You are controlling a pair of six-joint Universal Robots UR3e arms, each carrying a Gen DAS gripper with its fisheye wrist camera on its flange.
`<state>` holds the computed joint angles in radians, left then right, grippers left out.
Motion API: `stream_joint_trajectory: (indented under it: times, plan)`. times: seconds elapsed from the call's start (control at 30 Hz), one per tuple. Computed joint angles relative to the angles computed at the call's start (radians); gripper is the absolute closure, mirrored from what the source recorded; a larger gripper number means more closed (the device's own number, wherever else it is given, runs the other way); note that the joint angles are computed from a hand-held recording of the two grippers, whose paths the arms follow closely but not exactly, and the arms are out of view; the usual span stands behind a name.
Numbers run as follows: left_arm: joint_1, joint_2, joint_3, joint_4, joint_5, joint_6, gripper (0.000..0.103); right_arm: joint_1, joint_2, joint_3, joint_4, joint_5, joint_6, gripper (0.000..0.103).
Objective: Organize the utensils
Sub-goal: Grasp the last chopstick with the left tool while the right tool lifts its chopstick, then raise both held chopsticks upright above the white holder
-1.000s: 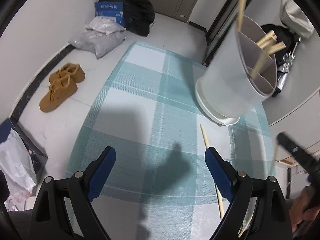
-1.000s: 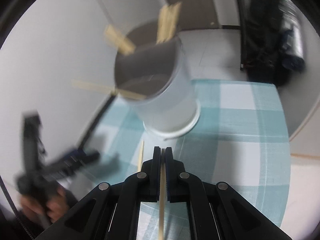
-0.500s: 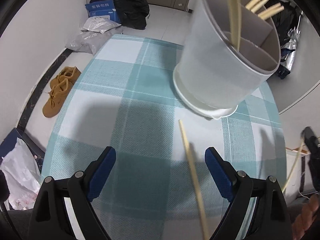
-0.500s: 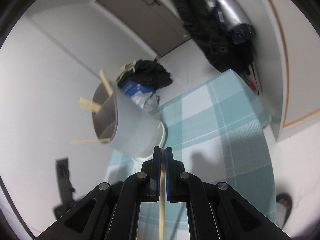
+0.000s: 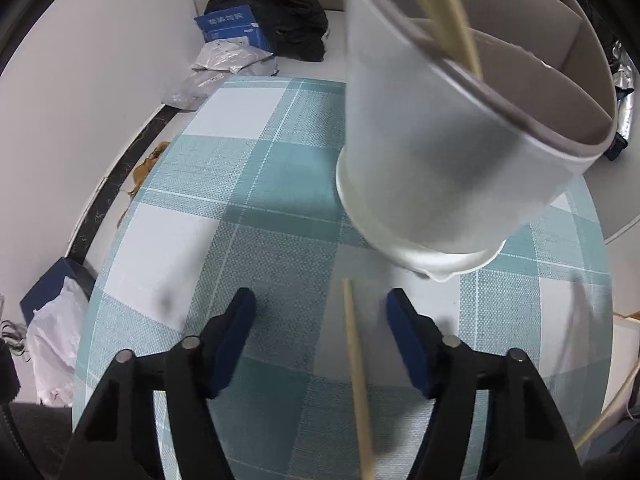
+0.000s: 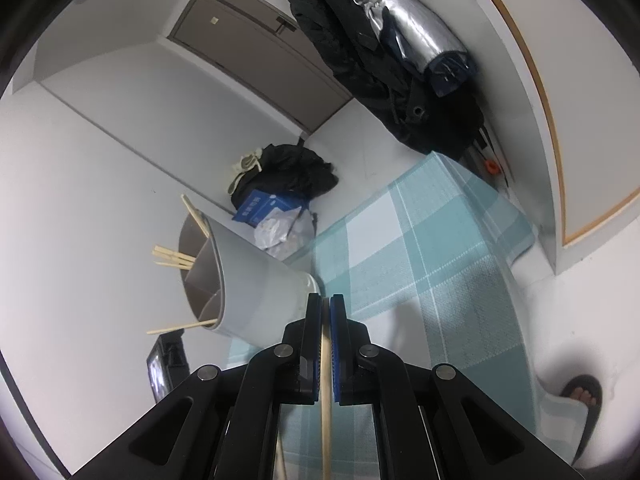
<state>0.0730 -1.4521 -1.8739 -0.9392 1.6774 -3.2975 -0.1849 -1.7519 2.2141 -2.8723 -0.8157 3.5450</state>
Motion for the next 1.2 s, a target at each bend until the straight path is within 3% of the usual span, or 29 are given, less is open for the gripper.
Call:
stream_joint_trajectory:
  times: [0.23,0.27,0.5,0.63,0.83,0.93,1.2]
  plan:
    - [-0.036,-0.013,0.024,-0.010,-0.024,-0.053,0.099,-0.021,-0.019,0.010,-0.019,0.033,0.011,0.100]
    - [-0.028,-0.018,0.033,-0.016,-0.044,-0.055,0.101,-0.025,-0.024,0.014,-0.016,0.038,0.010,0.100]
    - [0.045,0.055,-0.014,-0.038,-0.147,-0.041,0.103,-0.033,-0.058,0.022,0.018,0.029,-0.015,0.100]
    - [0.186,0.195,-0.106,-0.041,-0.279,0.002,0.103,-0.005,-0.066,0.019,0.013,-0.006,-0.020,0.100]
    - [0.292,0.407,-0.159,-0.085,-0.390,0.040,0.103,0.037,-0.113,0.035,0.003,-0.058,-0.046,0.100]
    - [0.277,0.444,-0.151,-0.059,-0.423,0.033,0.103,0.056,-0.147,0.047,-0.011,-0.076,-0.059,0.100]
    - [0.348,0.597,-0.183,-0.068,-0.526,0.135,0.103,0.158,-0.158,0.012,-0.059,-0.218,-0.021,0.100]
